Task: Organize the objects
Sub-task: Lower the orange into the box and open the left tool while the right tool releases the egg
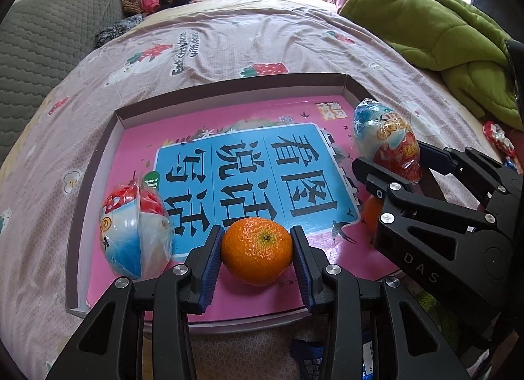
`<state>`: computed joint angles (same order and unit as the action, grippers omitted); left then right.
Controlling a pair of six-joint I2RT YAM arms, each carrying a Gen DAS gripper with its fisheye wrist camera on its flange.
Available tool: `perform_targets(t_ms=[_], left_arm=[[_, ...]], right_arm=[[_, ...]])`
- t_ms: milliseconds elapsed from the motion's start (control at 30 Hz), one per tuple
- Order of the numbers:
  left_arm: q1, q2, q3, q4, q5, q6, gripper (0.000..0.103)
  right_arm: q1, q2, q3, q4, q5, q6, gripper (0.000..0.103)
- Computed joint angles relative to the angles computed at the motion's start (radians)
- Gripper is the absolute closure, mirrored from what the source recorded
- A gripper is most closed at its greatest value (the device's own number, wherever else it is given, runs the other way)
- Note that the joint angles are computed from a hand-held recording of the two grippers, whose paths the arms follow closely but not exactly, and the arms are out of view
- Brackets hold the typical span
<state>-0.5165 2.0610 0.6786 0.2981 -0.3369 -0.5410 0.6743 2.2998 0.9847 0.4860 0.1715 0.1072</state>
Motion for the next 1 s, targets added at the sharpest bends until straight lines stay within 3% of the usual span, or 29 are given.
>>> perform_targets(t_ms=[767,1000], left_arm=[[0.011,-0.017,-0.017,-0.005,0.012,-0.012,0.061],[0.019,-0.033,-0.036,0.005,0.029,-0.013,0.053]], right_arm=[[0.001,-0.019,-0.002,-0.026,-0.015,-0.008,0.047],[0.002,-0.022,-0.002,-0.033,-0.016,-0.005,0.047]])
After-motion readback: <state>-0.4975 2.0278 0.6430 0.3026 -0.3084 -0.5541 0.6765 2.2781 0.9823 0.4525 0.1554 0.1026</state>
